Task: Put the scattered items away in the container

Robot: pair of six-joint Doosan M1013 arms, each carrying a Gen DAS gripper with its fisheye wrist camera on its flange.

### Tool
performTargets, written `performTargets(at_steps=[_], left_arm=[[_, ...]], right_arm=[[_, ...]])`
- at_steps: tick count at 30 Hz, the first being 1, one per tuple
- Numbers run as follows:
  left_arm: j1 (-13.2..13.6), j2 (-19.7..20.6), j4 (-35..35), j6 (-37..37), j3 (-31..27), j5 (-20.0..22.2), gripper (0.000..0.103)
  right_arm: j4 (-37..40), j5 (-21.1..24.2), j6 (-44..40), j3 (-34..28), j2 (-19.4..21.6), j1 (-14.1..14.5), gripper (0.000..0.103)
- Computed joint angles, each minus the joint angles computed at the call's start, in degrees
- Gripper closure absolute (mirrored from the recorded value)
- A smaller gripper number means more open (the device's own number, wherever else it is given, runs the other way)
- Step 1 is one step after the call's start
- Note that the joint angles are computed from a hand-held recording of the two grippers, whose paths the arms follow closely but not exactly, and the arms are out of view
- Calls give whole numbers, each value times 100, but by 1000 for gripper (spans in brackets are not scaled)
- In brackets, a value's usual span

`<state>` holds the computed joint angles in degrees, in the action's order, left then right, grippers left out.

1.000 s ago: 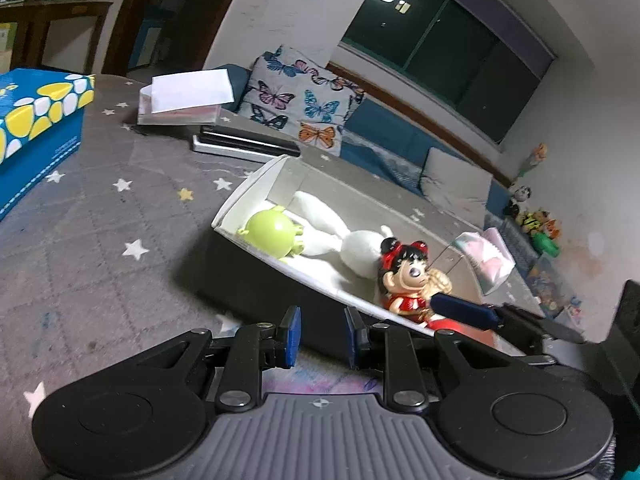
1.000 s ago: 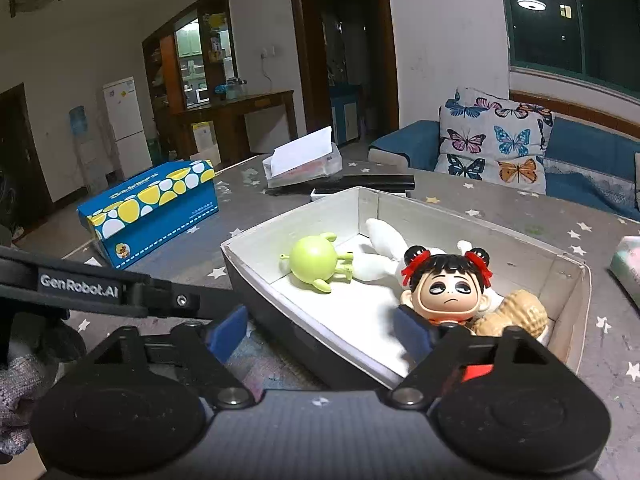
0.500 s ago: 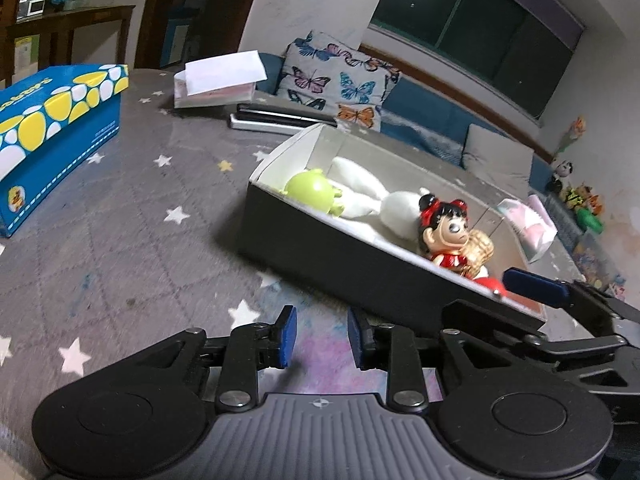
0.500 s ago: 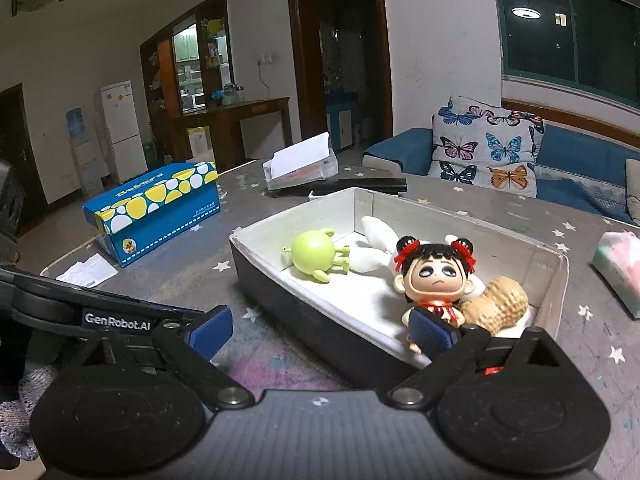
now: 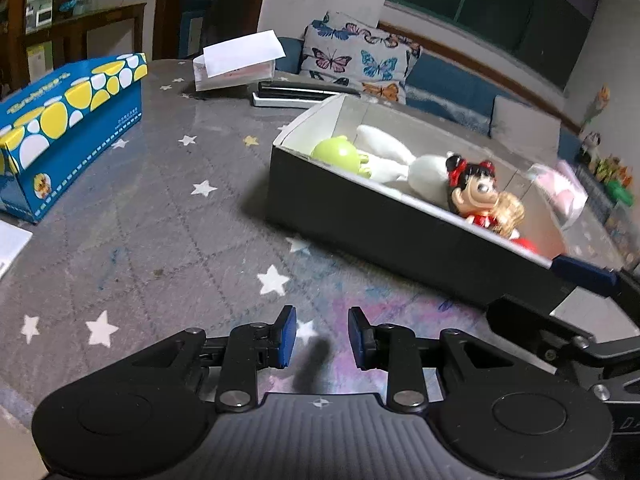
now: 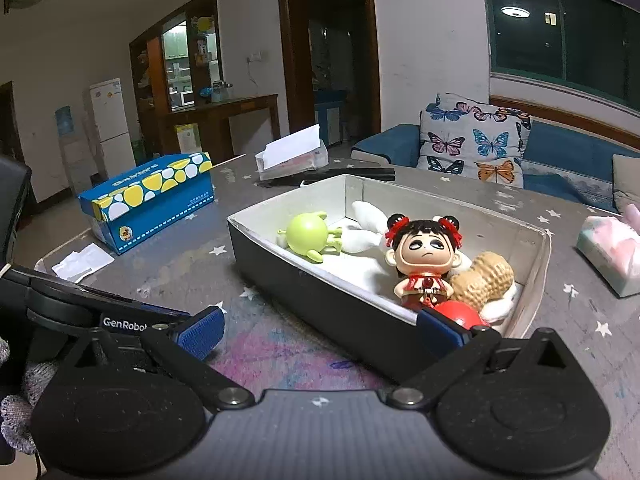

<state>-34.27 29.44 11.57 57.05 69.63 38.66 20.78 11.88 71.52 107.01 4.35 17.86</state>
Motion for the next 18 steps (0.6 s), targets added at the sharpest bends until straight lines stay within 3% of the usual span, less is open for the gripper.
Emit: performTargets(at_steps=[4,10,16,18], left_arm=[[-84,-15,494,-208,39,29,72],[-217,48,1265,-509,-23,364,72],[-242,189,1276,-430,-238,914,72],[-249,192,1274,-340,-224,924,72]], right_arm=[[-654,-28,663,44,-26,48,0],[-900,-9,1062,114,-62,55,0],[-1048,55,1320,177,-67,60,0],[-1119,72,1424,185,-62,67,0]])
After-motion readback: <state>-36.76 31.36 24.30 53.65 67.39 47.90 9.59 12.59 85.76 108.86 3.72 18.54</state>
